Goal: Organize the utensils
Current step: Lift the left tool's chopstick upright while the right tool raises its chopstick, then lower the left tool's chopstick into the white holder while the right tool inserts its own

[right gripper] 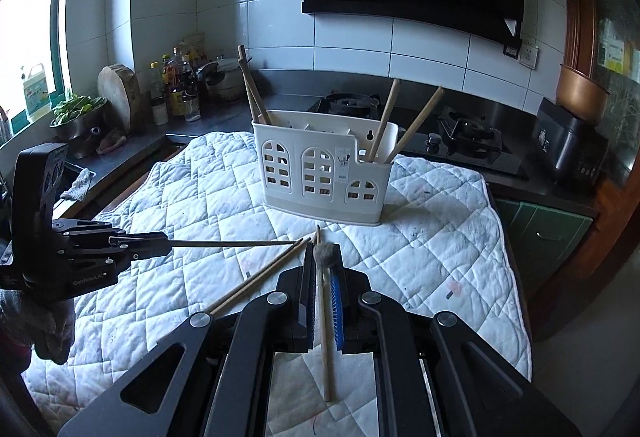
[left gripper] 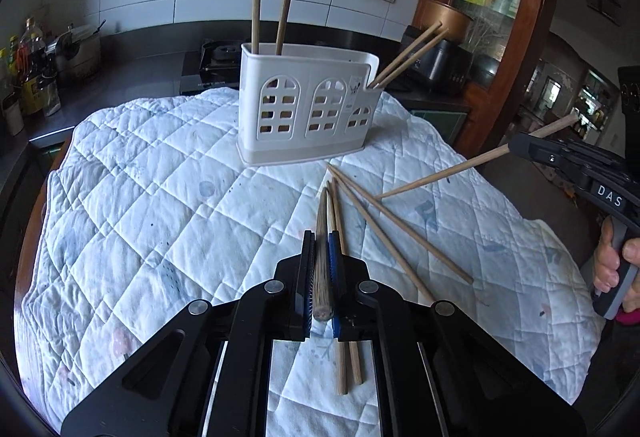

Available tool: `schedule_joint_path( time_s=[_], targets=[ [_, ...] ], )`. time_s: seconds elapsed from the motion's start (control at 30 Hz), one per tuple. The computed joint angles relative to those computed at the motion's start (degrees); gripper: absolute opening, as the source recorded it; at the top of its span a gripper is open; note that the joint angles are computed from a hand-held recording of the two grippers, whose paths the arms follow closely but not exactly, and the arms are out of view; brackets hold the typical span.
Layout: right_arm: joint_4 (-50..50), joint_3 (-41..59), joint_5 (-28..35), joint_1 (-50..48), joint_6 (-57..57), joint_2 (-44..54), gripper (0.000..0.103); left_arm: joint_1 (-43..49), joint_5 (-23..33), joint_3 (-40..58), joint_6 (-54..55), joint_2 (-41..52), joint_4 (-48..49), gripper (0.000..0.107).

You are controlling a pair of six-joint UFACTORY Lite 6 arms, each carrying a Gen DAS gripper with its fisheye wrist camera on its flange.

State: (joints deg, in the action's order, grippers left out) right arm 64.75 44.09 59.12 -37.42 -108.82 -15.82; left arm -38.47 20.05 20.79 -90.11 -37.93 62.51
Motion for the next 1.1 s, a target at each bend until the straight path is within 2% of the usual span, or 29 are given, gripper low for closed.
schedule_joint_path(
  time_s=[0.1, 0.33, 0.5, 0.57, 0.73, 0.87, 0.97, 1.1],
  targets=[
    [-1.4, 4.7, 0.2, 2.3, 4.6, 1.6, 0.007, 1.0, 0.8, 2.9, 6.4, 0.0, -4.0, 0.005],
    [-5.0, 20.0, 1.6, 7.2, 16.5, 7.5, 0.007, 7.2, -0.7, 12.1, 28.9, 2.1, -20.6, 0.005],
    [-7.8, 34.2, 2.4, 11.0, 26.0, 14.1, 0.007, 10.3, -0.3, 21.0, 45.2, 6.2, -33.5, 0.005],
    [-8.9, 40.4, 3.0, 12.2, 30.1, 17.0, 0.007, 10.9, 0.6, 25.2, 48.7, 8.5, -35.8, 0.005],
    [-11.2, 53.1, 2.1, 14.8, 37.6, 23.4, 0.007, 11.2, 2.9, 37.3, 53.8, 14.6, -37.6, 0.005],
    [-12.9, 59.1, 0.0, 16.9, 41.3, 27.7, 0.007, 11.4, 4.4, 48.5, 54.6, 21.0, -35.6, 0.005],
    [-15.4, 62.7, -2.3, 18.9, 43.6, 31.2, 0.007, 10.7, 6.2, 56.4, 50.2, 26.2, -28.1, 0.005],
    [-17.3, 65.8, -3.7, 20.4, 45.5, 35.7, 0.007, 12.1, 6.6, 64.4, 47.4, 32.5, -23.6, 0.005]
  ],
)
